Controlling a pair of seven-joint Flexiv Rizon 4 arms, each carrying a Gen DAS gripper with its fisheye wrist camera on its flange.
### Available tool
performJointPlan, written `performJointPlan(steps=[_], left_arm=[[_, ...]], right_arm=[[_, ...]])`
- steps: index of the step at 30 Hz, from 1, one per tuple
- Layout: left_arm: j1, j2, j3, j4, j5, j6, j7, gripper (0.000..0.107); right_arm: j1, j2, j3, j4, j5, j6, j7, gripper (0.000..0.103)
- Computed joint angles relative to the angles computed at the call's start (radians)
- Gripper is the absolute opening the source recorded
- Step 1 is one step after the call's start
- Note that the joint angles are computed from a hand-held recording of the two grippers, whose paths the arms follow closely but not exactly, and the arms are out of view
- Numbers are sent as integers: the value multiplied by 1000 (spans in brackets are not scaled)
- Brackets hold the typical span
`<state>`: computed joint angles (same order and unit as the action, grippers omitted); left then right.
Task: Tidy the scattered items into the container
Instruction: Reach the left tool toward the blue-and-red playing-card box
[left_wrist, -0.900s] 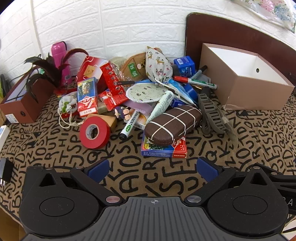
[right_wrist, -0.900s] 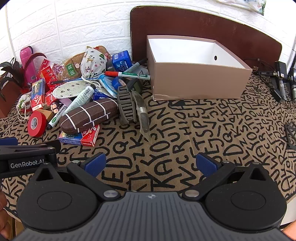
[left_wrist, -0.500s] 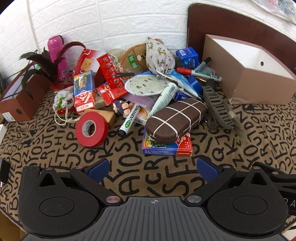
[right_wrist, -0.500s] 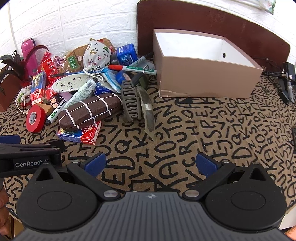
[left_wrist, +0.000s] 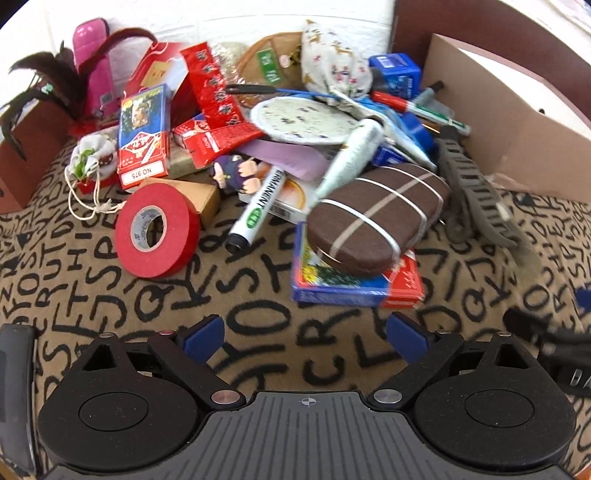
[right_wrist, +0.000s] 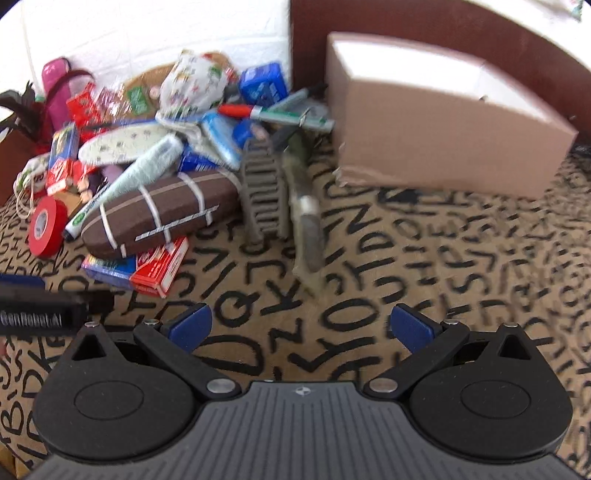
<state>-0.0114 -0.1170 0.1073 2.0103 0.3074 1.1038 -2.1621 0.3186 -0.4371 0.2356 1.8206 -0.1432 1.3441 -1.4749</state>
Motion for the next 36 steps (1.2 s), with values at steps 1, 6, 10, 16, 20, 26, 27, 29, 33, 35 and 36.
performJointPlan(steps=[1,6,10,16,20,26,27,29,33,35,36], left_arm=[[10,-5,-1,9,-26,20,23,98],[64,-26,-33,85,-269,143,225,86],[83,-35,-70,121,-447,203,417,77],[58,-25,-51,127,-493,213,517,72],[92,-33,-97,154,-665,242,662,86],[95,-38,-172,176,-977,275,933,88],[86,-37,-164,179,-973,284,953,89],[63,-55,-113,154,-865,262,899,89],[112,-83,-189,147,-1046,246,1025,88],[98,-82,-188,148,-1081,252,1058,77],[85,-80,-174,149,-1059,254,1044,76]], right_arm=[[-29,-13,42,-20,29,-25,-37,101],[-124,-69,198,-107,193,-111,-254,93],[-107,-86,209,-123,244,-85,-367,88],[-102,-111,232,-173,297,-117,-497,79],[-93,-129,235,-206,335,-128,-550,75],[-74,-137,228,-228,349,-138,-603,64],[-89,-139,245,-236,367,-154,-624,64],[-96,-141,250,-247,392,-176,-649,64],[-68,-149,230,-235,383,-111,-703,57],[-87,-152,259,-232,394,-100,-759,47],[-78,-144,249,-218,390,-78,-761,45]])
